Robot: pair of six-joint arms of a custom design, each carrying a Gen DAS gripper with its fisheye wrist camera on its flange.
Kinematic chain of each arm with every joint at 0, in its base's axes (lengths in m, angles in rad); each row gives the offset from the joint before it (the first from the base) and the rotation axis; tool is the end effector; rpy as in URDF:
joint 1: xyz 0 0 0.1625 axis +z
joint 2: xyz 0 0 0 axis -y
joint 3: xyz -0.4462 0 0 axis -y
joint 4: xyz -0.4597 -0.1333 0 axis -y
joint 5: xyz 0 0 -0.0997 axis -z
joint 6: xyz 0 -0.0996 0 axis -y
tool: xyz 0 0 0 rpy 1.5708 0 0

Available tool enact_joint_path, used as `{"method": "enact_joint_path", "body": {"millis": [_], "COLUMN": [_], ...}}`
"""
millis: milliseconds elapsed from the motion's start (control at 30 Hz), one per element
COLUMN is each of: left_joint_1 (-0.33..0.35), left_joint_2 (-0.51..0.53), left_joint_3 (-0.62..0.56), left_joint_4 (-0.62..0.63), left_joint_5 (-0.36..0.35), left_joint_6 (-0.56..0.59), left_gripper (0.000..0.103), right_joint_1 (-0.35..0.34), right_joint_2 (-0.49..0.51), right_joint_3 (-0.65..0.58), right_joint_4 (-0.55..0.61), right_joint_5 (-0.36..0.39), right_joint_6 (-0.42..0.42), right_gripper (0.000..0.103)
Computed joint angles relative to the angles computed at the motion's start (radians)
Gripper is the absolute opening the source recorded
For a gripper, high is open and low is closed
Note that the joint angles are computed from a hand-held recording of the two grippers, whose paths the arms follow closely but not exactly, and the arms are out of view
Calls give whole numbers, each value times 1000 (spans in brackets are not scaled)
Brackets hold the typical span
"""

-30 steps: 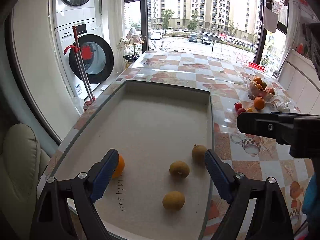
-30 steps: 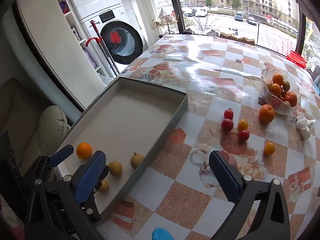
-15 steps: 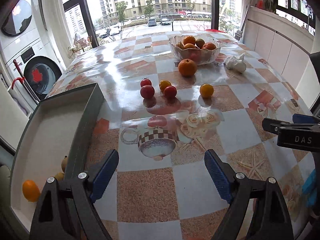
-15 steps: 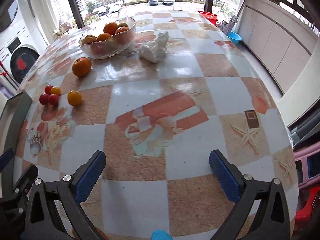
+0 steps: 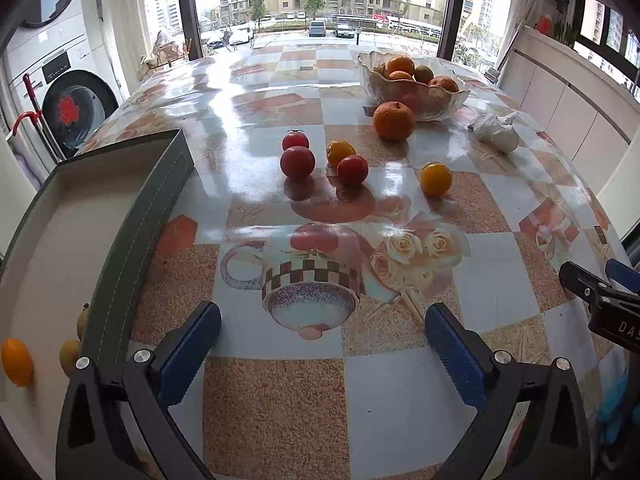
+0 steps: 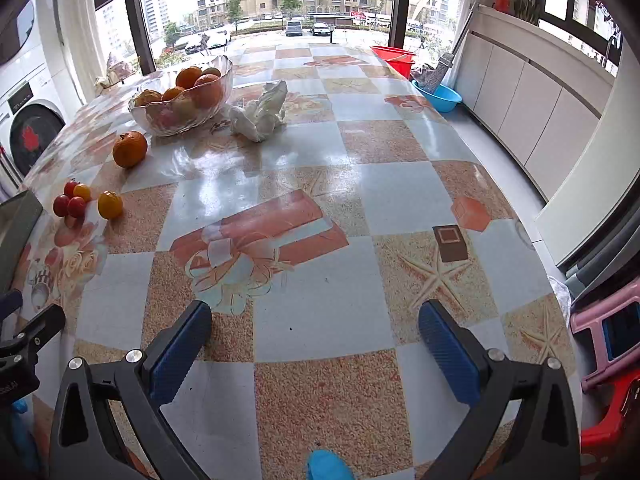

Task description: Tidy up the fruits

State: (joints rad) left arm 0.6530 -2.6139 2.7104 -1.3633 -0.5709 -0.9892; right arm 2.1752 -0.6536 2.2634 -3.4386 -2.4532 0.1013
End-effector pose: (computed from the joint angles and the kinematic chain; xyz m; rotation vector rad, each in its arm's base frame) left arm 0.0119 -0.2642 0.2617 0.1060 2.2176 -0.7893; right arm 0.3015 -0.3373 -0.0613 0.4388 -2.2772 0.6595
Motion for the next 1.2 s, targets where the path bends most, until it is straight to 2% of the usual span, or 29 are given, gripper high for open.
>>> {"method": "enact_joint_path", "body": {"millis": [1200], "left_joint_1": [2], "left_joint_2": [-1], "left_joint_3": [-1], "left_joint_4": [-3], "left_joint_5": [0], "left_joint_6": [4], "left_gripper": [103], "right_joint_1": [0], "right_joint_2": [-1], "right_joint_3": [1], "right_joint_4": [0], "right_joint_5": [1], "right_joint_6": [0], "right_gripper": [103]}}
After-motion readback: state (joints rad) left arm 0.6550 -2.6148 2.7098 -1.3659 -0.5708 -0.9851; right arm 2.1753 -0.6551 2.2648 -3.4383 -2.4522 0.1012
